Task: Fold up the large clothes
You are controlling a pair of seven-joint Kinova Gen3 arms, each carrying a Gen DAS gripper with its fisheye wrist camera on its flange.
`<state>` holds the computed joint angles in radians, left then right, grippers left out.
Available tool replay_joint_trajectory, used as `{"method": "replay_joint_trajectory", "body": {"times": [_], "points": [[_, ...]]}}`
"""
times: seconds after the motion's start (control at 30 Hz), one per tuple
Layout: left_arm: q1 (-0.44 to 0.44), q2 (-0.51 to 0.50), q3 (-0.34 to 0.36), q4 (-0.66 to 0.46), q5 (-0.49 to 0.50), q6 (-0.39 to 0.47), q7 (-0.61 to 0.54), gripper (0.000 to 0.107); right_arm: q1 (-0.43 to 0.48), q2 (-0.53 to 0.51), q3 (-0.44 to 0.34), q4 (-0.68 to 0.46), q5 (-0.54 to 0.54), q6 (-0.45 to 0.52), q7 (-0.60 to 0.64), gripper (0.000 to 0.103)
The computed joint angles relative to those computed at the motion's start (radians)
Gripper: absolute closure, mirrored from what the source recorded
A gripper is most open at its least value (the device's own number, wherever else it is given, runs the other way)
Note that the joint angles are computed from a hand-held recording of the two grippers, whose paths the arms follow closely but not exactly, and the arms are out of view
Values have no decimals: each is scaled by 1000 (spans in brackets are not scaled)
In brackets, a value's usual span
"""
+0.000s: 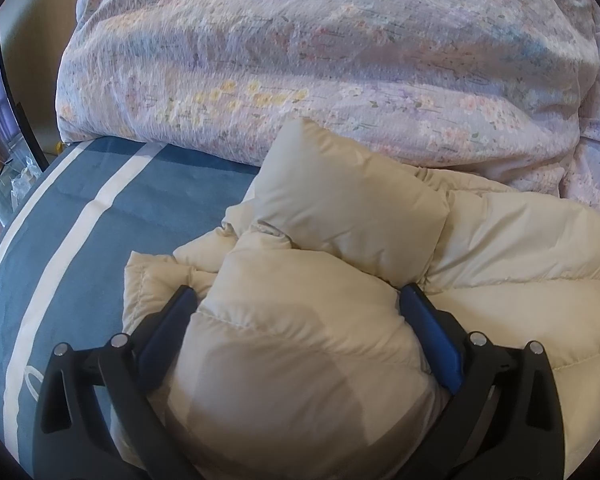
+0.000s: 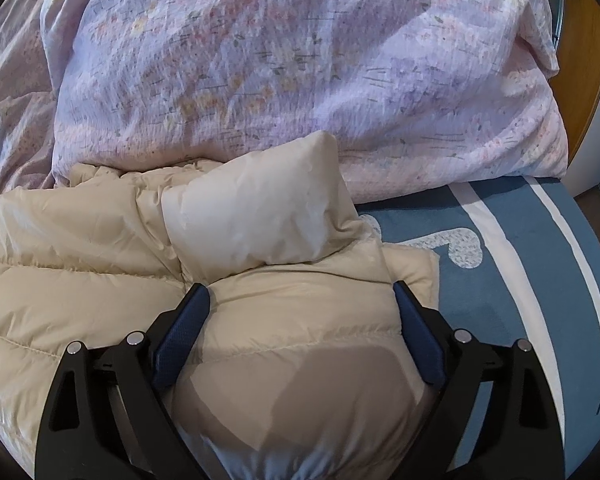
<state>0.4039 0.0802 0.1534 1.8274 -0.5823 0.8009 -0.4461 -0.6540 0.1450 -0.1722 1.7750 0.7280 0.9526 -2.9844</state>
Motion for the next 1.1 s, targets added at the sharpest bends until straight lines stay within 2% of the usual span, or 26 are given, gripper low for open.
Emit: {"method": "replay_joint_trajectory", "body": {"times": [0.27, 0.37, 0.43, 0.47, 0.53, 0.6, 0.67, 0.77, 0.9, 1.0, 1.1], "points": [[-9, -2, -3, 13, -1, -17, -2, 6, 28, -9, 1, 8, -26, -33, 24, 9], [-5, -15, 3, 11, 11, 0, 2, 7, 32, -8, 8, -14, -58, -13, 72, 9], [-10, -62, 10, 20, 69, 19, -12, 7, 22, -41, 29, -25, -131, 10, 129, 9], [-8, -109, 7, 43, 103, 5, -24, 7, 36, -76, 15, -13, -153, -1, 135, 9], [-32, -191, 45, 84, 126, 7, -38, 7, 76, -169, -42, 39, -173, -11, 100, 8], [-42, -275, 43, 118, 140, 42, -87, 7, 96, -246, -64, 92, -204, -23, 91, 6], [-67, -329, 35, 141, 182, 66, -143, 7, 106, -305, -50, 135, -279, -33, 137, 6], [-83, -376, -31, 170, 300, 72, -238, 7, 155, -352, -63, 181, -360, -50, 179, 6], [-91, -409, -115, 226, 462, 31, -333, 8, 155, -411, -16, 279, -514, -182, 233, 6], [-101, -421, -133, 251, 541, 7, -375, 8, 168, -421, 6, 311, -610, -235, 309, 9], [-126, -439, -124, 268, 591, -23, -408, 12, 194, -429, -11, 330, -647, -280, 339, 14]]}}
